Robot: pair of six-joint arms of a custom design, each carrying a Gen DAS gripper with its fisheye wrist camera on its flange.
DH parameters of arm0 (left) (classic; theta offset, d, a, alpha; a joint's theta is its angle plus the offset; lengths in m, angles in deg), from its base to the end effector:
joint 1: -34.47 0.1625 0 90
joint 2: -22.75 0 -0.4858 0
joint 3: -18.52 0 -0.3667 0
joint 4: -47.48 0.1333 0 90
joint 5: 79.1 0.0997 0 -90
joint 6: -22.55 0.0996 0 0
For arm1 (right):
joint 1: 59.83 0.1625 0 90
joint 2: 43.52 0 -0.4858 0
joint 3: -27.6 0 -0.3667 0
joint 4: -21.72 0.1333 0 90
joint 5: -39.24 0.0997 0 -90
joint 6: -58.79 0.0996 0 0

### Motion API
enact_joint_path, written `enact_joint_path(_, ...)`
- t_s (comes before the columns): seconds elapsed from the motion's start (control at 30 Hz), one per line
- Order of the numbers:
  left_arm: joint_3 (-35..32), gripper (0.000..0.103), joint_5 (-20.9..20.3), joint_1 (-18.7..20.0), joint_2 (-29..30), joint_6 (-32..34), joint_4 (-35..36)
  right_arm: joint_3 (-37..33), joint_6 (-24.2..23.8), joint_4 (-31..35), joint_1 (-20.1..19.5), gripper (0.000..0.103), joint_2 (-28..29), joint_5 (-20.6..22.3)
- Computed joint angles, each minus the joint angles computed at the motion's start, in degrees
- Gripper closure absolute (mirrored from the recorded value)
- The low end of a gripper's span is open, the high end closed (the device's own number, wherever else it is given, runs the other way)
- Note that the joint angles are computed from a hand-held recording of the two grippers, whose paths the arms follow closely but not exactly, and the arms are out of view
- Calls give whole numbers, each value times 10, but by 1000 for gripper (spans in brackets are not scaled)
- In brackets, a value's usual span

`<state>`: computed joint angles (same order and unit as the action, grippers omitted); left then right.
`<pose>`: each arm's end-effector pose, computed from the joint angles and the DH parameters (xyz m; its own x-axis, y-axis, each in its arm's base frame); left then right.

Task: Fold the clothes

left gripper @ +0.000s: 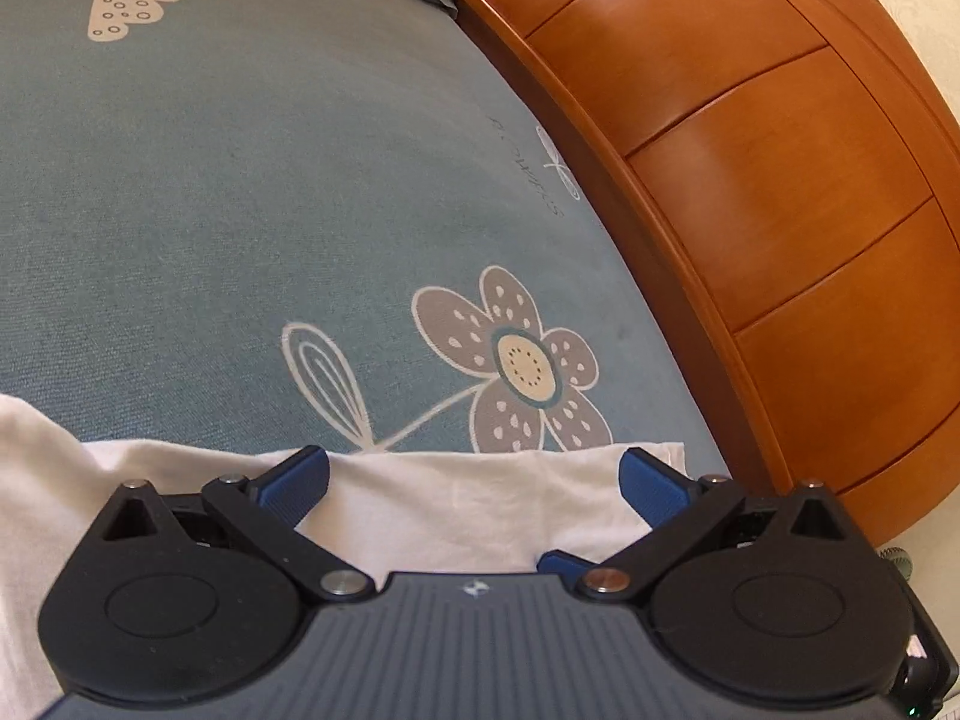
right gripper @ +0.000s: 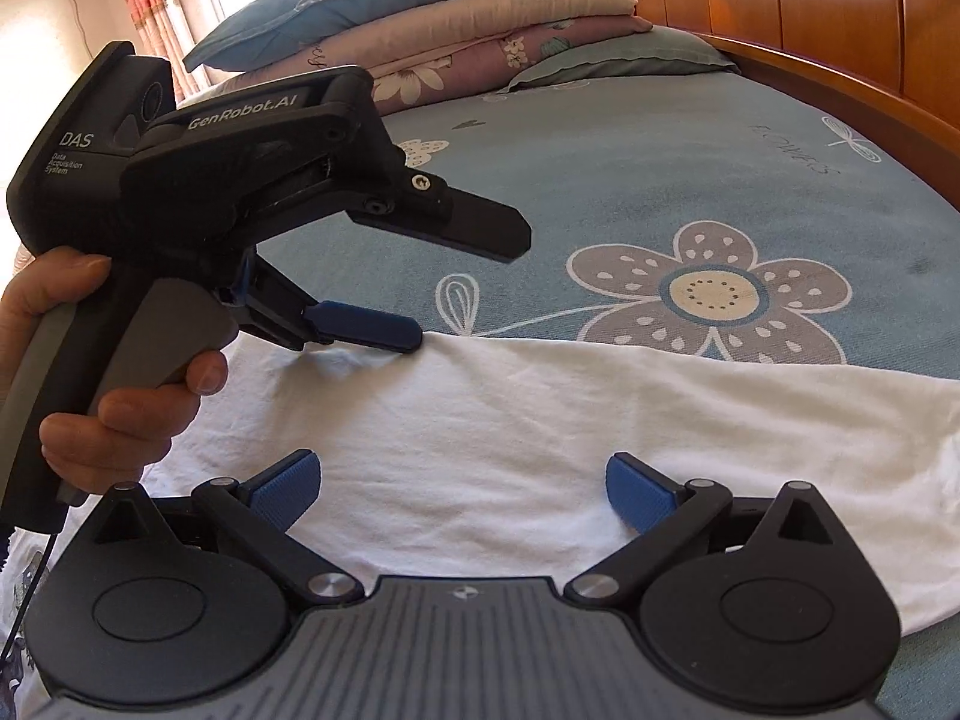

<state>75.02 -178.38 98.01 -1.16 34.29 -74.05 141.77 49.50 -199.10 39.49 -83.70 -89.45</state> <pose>-0.2742 -0.8140 0.0618 -0.7757 0.6101 0.1616 0.6162 0.7874 -0.0147 0.1660 -0.5726 0.1644 -0.8295 0.2977 0.4727 -0.2255 0.5958 -0.7709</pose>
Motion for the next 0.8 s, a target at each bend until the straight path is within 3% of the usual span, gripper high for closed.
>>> enact_joint_path(0.13, -3, 1, -5, 4, -14, 5, 10, 1, 3, -3, 1, 1, -1, -3)
enact_joint_path(0.37, 106, 1, 36, 10, -111, 132, -62, 7, -8, -25, 16, 6, -6, -16)
enact_joint_path(0.57, 168, 1, 23, 42, -166, 122, -51, 12, -1, -41, 28, 6, -16, -37)
enact_joint_path(0.8, 200, 1, -14, 62, -177, 122, -23, 17, 17, -66, 32, 6, -21, -58)
